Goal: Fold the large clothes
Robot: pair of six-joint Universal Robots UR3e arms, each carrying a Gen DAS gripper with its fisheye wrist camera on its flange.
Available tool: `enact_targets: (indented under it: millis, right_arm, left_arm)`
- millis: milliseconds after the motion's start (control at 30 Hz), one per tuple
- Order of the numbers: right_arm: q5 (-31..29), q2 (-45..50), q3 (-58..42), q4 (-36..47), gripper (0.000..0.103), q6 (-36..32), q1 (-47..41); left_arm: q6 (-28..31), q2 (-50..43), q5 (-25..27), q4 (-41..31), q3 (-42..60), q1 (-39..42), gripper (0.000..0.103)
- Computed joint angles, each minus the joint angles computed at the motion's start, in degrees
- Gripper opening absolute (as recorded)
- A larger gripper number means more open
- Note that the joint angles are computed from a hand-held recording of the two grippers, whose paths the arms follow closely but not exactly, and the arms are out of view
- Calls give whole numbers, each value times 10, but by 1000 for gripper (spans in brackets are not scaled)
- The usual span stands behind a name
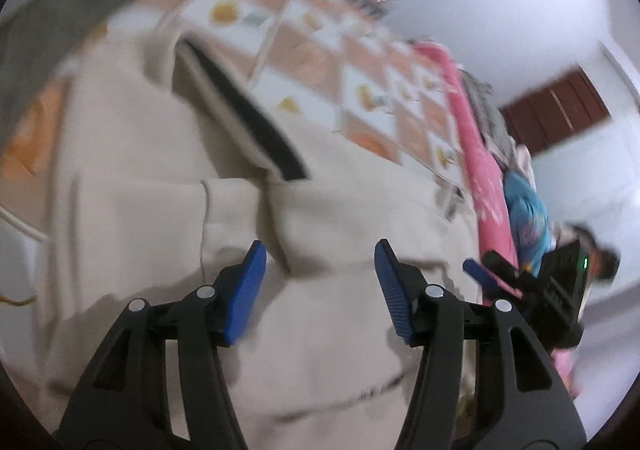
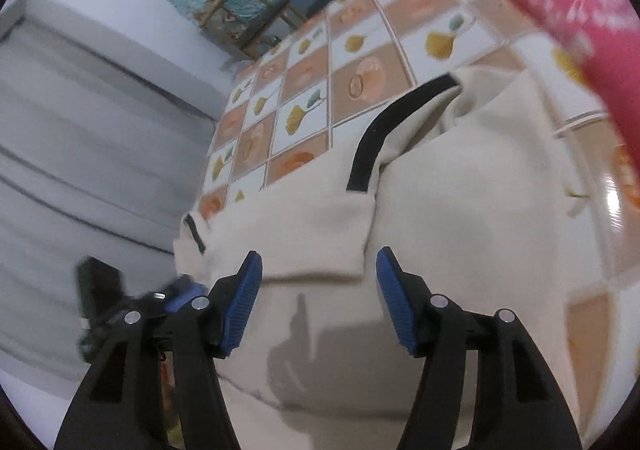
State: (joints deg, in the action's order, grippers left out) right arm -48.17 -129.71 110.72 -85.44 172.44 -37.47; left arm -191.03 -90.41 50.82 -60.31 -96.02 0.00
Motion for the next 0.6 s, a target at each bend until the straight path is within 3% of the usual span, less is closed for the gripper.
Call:
enact_targets:
  millis: [100, 233, 400, 533, 600]
  right_arm:
    - [-16, 75, 28, -115, 56, 62, 54]
    - [-2, 118, 62, -195, 12, 94, 75]
    - [25, 59, 53, -164, 9, 41, 67]
    - [-39, 89, 65, -190, 10, 53, 104]
    - [-45, 93, 53, -171, 11, 46, 105]
  left_arm:
    - [-48, -33, 2, 60, -1, -9, 43]
    - [-55, -60, 65, 71, 37, -47, 13]
    - [-3, -10, 113, 111, 32, -62, 8]
    - [7, -50, 187, 64, 62, -92, 14]
    - [2, -42, 182, 84, 41, -81, 15]
